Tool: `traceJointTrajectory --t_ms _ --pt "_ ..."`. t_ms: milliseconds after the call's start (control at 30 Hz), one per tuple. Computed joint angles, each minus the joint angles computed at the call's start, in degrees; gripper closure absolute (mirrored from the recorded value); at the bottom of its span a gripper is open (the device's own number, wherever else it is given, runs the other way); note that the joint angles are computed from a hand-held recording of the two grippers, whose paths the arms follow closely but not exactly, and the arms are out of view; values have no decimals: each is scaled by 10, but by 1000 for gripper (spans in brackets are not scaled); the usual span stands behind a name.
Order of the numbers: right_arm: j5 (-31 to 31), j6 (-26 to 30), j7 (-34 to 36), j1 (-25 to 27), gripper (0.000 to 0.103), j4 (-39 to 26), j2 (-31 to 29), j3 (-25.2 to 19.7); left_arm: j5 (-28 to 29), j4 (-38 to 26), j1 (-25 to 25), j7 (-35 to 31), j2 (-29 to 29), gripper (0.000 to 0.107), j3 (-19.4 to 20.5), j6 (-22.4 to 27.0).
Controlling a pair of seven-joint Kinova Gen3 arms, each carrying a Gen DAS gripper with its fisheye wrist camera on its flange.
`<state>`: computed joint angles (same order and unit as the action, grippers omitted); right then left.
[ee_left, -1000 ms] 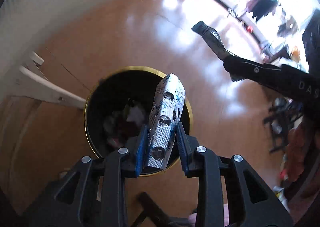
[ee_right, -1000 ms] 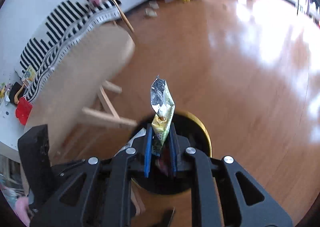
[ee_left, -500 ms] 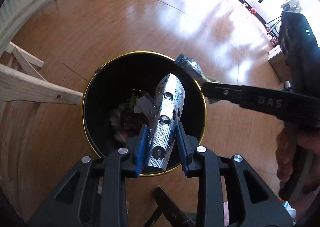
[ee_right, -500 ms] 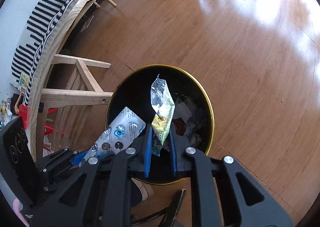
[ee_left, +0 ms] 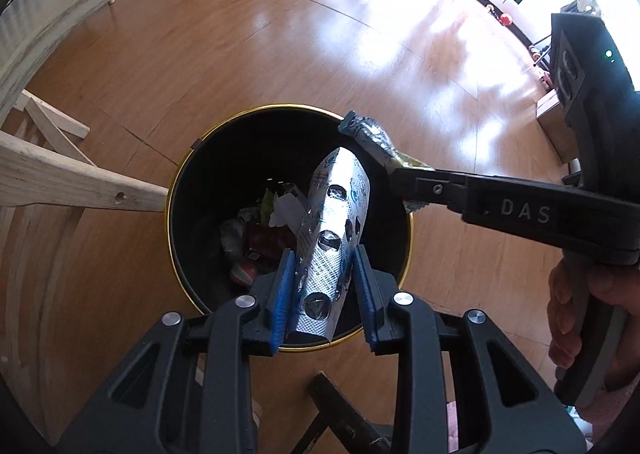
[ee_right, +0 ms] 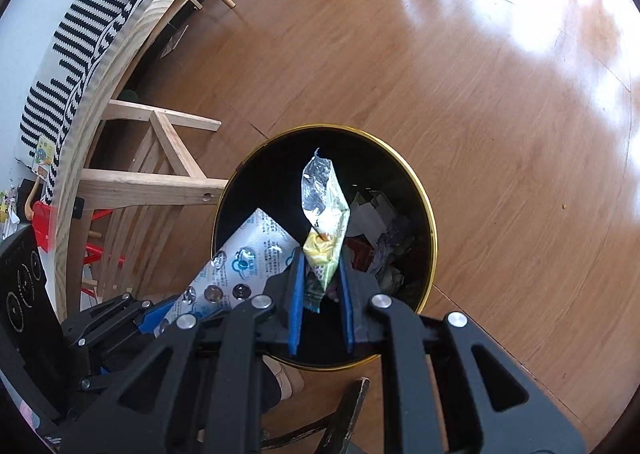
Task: Collect trash
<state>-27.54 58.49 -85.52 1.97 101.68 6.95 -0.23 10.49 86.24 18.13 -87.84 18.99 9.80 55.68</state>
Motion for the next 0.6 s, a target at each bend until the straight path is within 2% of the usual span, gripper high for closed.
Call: traceJointTrajectory --t_ms 33,67,100,133,167,200,267,333,433,533,600 --pt "-3 4 2 12 87 -4 3 -10 1 -6 5 2 4 68 -5 9" --pt "3 14 -5 31 82 -14 6 -31 8 -10 16 2 6 61 -18 17" --pt "19 21 -22 51 72 -25 9 -58 20 -8 34 -4 5 35 -40 16" --pt "42 19 -44 66 25 -34 9 -84 34 -2 47 -15 -1 11 -58 6" --pt "66 7 -63 83 10 -37 0 -111 46 11 52 -25 -10 11 -64 -14" --pt "89 -4 -77 101 7 -37 -11 -135 55 22 48 -38 -20 11 -61 -31" --pt "136 -7 -115 119 7 -47 -26 -159 53 28 20 -41 -31 11 -29 -46" --pt "182 -32 -158 131 7 -44 -54 -179 74 38 -24 -45 -51 11 6 -59" --pt "252 -81 -207 147 7 -34 -103 -225 105 40 -92 -26 -101 11 35 -68" --pt "322 -107 -273 104 7 -59 -119 -254 105 23 -169 35 -157 11 52 -46" --pt "342 -113 -297 62 7 -87 -114 -268 81 15 -209 81 -192 11 41 -26"
